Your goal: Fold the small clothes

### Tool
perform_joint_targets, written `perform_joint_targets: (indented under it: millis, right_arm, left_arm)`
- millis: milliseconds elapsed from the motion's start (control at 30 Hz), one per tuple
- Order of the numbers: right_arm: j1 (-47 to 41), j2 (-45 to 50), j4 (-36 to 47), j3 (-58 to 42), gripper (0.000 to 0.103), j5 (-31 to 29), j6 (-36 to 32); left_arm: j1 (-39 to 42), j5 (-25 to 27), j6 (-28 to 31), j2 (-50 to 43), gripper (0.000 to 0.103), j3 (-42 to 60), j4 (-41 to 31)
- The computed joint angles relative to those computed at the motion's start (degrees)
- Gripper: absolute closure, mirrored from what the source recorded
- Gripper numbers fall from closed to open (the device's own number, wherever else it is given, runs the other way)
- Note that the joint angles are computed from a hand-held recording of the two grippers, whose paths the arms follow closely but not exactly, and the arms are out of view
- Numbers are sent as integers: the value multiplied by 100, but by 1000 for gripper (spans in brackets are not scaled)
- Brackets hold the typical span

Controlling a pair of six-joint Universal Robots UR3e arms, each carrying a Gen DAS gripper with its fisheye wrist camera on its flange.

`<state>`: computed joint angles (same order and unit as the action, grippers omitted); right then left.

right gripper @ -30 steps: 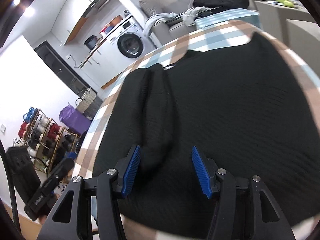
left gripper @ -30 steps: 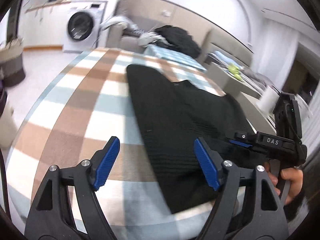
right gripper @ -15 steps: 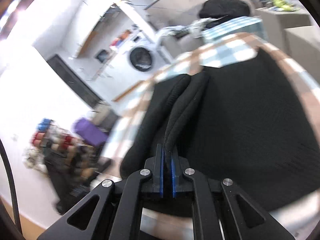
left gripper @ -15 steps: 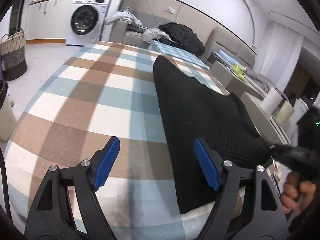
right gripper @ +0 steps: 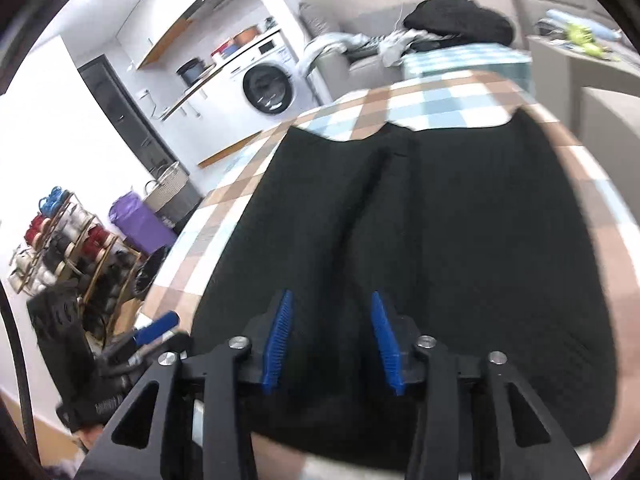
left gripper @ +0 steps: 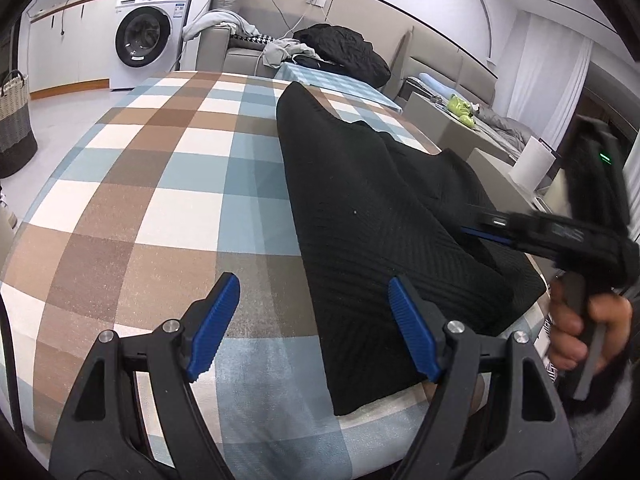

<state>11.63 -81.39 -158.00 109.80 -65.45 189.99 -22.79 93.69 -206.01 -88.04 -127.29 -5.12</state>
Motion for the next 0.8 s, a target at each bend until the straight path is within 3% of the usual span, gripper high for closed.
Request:
perform_joint_targets:
  millis: [100,133,167,200,267,367,467,533,600,633,800]
  right_arm:
    - [204,1026,445,-1082,61,15,61]
    - [259,1101,604,-1152,71,-49,112]
    - [253,1178,686,-1251,88,31,100]
    - [204,1090,484,-1126,94,222,85]
    - [79,579,-567,-465,94,451,116]
    - [-97,-193,-746,34,94,344,380]
    - [74,-205,-598,93,94,-487,407]
    - [-196,-17,-516,234,91,-11,380]
    - [-226,-6,-12,199,85,21,276]
    - [-305,-181,-32,447,85,197,145]
    - [-876,-1356,31,1806,64,1039,-847]
  left_arm:
    - [79,-36,11,50,28,-60,2]
    - [105,-60,6,58,28,-83,21]
    - [136,-93,20,81,28,-103,22]
    - [159,-108,25,104,28,-119,24]
    - [209,-167,37,150,28,-155,38]
    - [209,-206,94,132,28,-126,7]
    - [124,-171,165,12,28,13,-130]
    - [41,-64,151,-74,28,103,-241]
    - [-24,36,163,-106,28,155,-353]
    - [-29,67,150,-112,28,152,-367]
    - [21,34,196,-105,28,119,-377]
